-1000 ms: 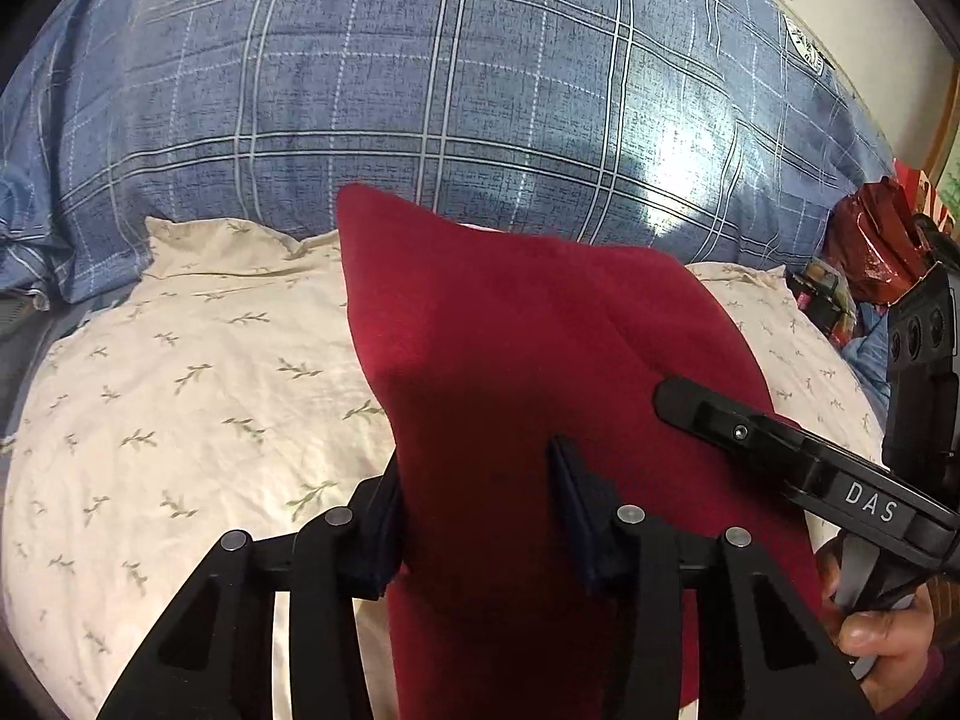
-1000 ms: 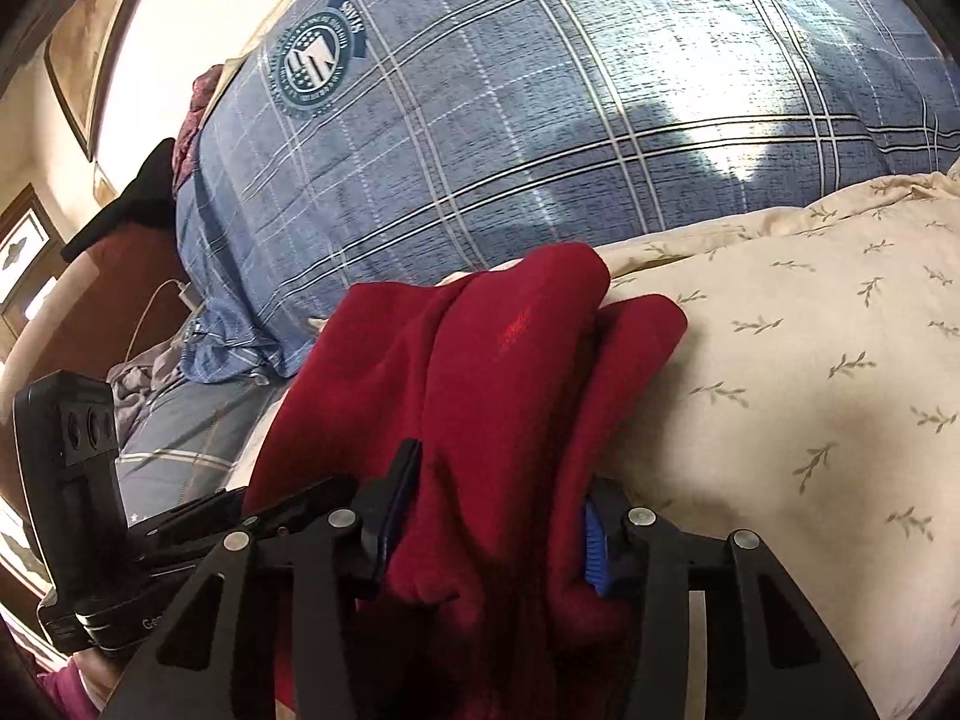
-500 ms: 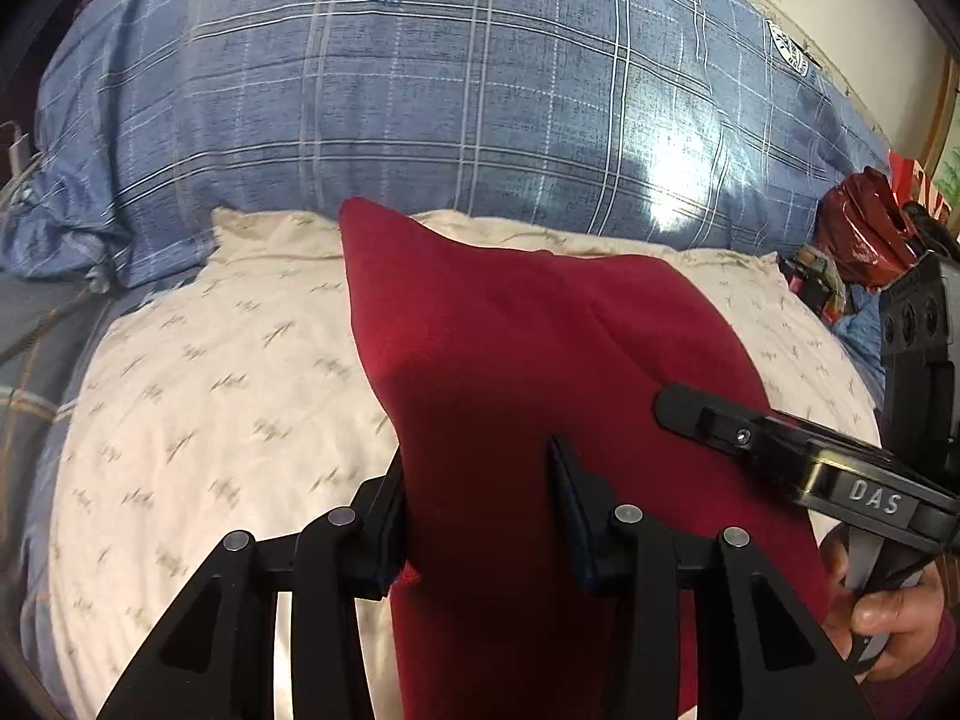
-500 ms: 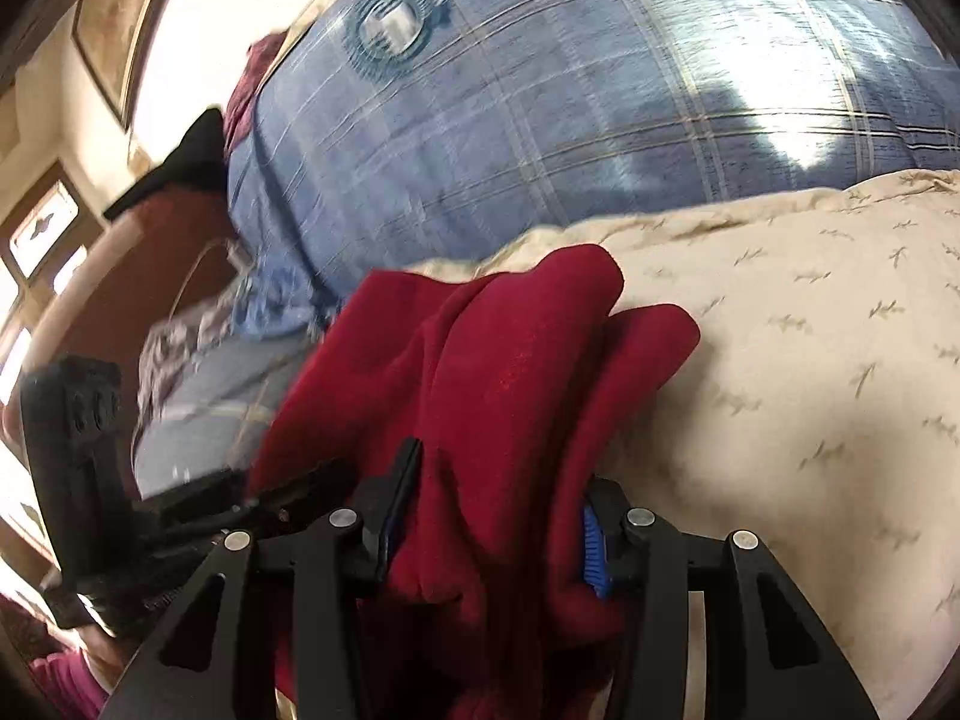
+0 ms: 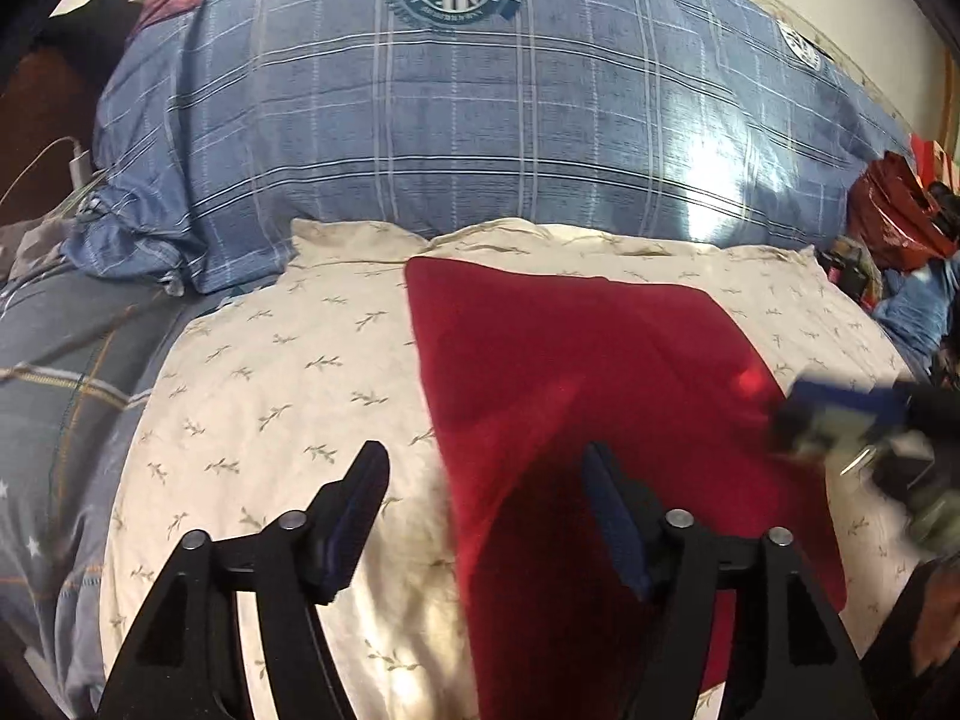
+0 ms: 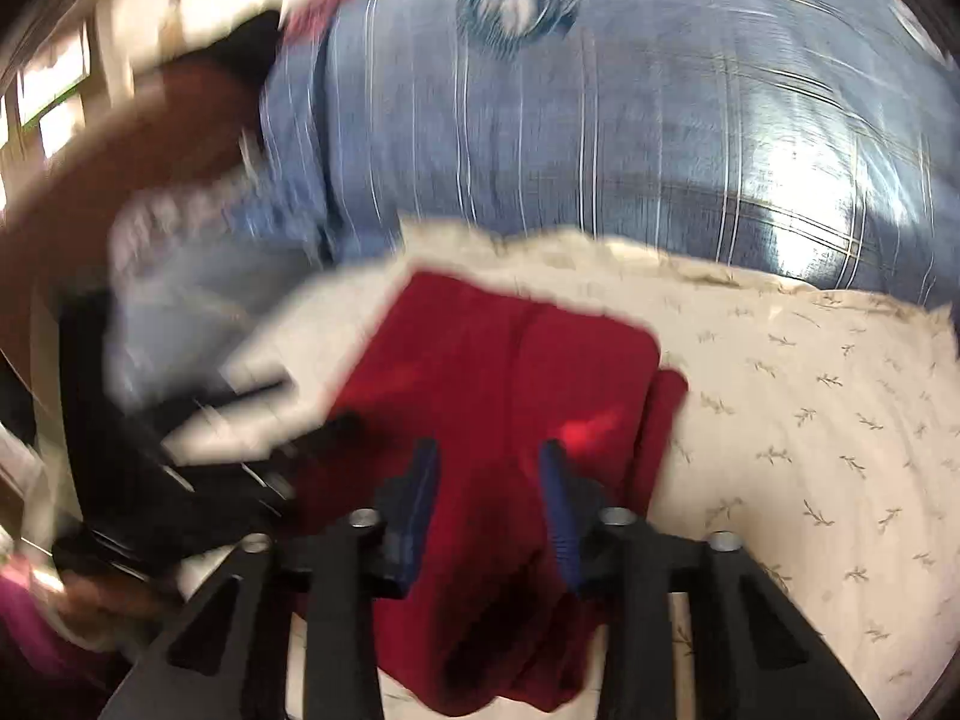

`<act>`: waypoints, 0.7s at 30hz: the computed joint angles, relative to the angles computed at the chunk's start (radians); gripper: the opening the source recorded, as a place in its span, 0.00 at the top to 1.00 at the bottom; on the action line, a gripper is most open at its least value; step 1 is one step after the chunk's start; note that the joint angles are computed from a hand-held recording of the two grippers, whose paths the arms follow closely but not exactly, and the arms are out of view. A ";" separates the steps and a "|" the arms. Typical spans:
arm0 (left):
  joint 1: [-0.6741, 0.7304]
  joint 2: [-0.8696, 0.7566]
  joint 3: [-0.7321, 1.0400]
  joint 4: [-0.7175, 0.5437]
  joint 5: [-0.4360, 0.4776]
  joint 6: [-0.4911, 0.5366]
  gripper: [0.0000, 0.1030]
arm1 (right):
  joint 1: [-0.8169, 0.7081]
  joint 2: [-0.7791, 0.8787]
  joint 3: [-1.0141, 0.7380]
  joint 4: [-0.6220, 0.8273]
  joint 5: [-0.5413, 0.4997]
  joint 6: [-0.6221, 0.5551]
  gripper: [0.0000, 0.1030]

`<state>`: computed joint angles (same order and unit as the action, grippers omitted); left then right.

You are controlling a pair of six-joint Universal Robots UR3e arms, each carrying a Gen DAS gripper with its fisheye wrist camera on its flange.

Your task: Fold small clothes

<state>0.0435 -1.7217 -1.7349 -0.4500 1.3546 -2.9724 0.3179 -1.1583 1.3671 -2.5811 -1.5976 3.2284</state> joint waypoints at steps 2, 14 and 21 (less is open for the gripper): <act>-0.002 0.025 -0.053 0.039 0.018 -0.009 0.33 | 0.018 0.069 -0.019 0.032 -0.078 0.002 0.73; 0.001 0.095 -0.187 0.193 0.027 -0.097 0.33 | 0.076 -0.043 0.107 -0.143 -0.175 0.124 0.37; 0.011 0.148 -0.252 0.240 0.029 -0.129 0.31 | 0.104 -0.042 0.119 -0.144 -0.249 0.207 0.29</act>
